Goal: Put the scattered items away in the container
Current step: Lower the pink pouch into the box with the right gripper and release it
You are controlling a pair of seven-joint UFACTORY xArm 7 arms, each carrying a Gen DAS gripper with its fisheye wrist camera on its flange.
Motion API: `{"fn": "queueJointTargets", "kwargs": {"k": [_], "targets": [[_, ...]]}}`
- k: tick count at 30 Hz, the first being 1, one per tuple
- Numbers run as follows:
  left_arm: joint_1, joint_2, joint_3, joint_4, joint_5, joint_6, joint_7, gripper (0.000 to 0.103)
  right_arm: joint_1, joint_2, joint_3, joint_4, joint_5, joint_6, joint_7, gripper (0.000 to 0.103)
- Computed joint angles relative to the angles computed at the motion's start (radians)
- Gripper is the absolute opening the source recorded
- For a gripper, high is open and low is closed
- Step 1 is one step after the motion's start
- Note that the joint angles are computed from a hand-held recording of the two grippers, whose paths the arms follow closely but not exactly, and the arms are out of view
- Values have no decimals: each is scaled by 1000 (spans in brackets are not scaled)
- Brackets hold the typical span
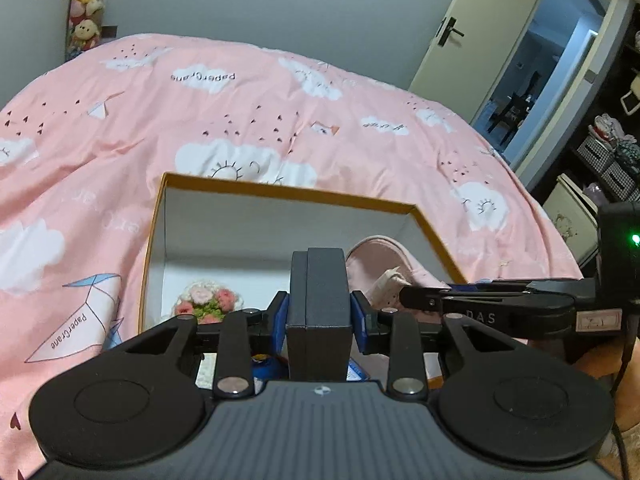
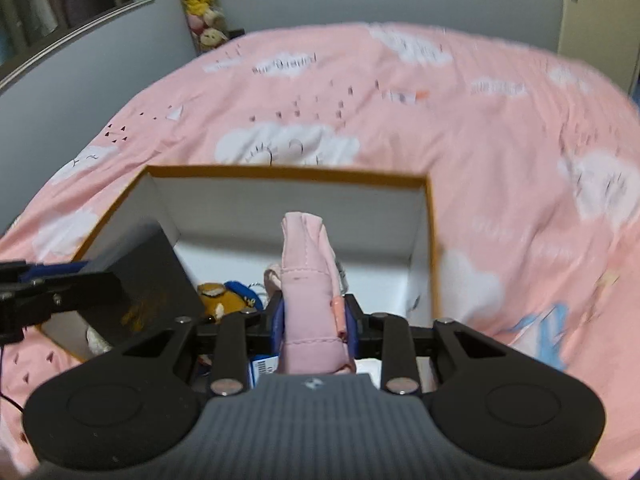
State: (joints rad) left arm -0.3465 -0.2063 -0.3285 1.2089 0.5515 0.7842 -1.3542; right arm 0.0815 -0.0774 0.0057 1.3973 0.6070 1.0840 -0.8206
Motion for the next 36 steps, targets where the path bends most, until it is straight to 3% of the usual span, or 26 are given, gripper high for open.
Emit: {"fn": "queueJointTargets", "kwargs": {"k": [8, 13, 23, 27, 29, 34, 36], "targets": [[8, -23, -2, -38, -20, -22, -11, 37, -16, 89, 14, 78, -36, 156, 164, 32], [14, -31, -4, -48, -28, -30, -17, 37, -19, 97, 28, 86, -85, 161, 148, 42], [19, -34, -5, -52, -39, -37, -14, 37, 21, 96, 54, 89, -253, 84, 14, 42], [23, -44, -4, -64, -51, -51, -21, 37, 34, 109, 62, 93, -316, 79, 0, 36], [26, -49, -4, -70, -56, -57, -24, 37, 35, 124, 62, 111, -323, 101, 3, 33], [36, -55, -10, -76, -53, -59, -36, 37, 22, 212, 63, 240, -303, 271, 50, 28], [38, -57, -8, -79, -58, -66, -37, 37, 22, 215, 67, 235, -316, 275, 49, 28]]}}
